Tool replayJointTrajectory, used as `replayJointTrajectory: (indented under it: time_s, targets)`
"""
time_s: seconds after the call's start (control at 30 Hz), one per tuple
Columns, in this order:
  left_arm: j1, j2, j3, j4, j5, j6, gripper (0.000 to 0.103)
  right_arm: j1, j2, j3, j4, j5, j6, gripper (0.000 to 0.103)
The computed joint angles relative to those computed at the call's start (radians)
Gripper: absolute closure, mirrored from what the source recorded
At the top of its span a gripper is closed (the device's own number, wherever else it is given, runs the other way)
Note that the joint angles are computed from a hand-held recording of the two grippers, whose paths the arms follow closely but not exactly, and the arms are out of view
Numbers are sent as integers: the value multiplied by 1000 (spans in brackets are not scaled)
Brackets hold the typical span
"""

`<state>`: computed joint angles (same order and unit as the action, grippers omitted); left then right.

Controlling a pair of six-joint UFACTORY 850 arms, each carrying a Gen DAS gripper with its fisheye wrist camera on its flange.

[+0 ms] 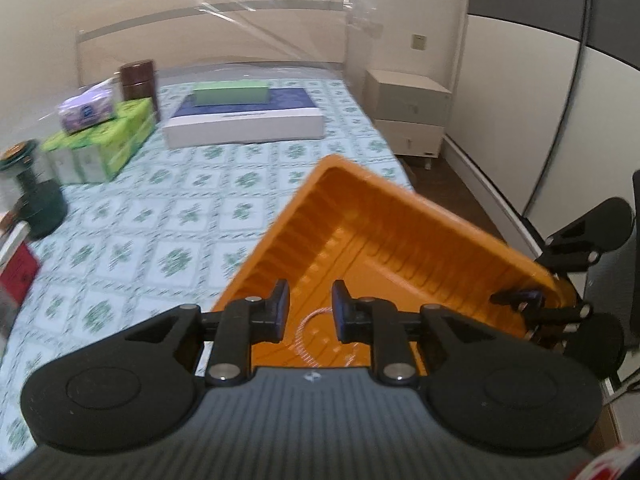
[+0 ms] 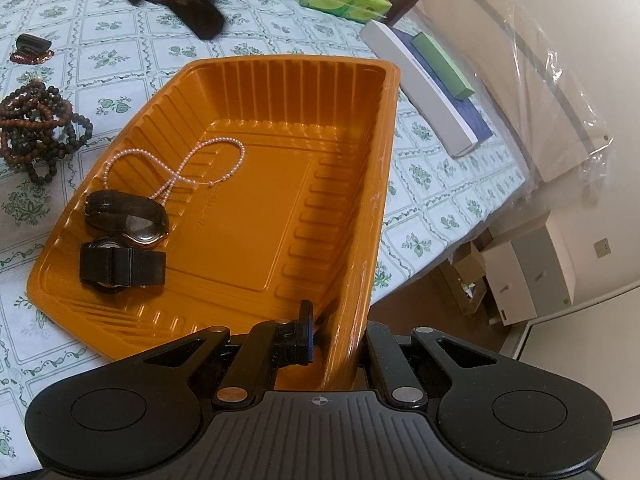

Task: Organize jewelry
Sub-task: 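Lay the pearl necklace in the orange tray and open the left tool, then grasp the black cylindrical case with the left tool and lift it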

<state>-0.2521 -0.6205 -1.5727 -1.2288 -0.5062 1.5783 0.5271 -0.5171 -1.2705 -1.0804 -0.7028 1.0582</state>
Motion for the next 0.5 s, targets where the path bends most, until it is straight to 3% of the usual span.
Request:
replayJointTrajectory:
  time_s: [0.23, 0.5]
  targets:
    - [94, 68, 133, -130, 62, 117, 73, 0, 2, 4, -2, 1, 5, 97]
    - [228, 129, 296, -492, 210, 504, 63, 2, 3, 4, 6, -4, 1, 97]
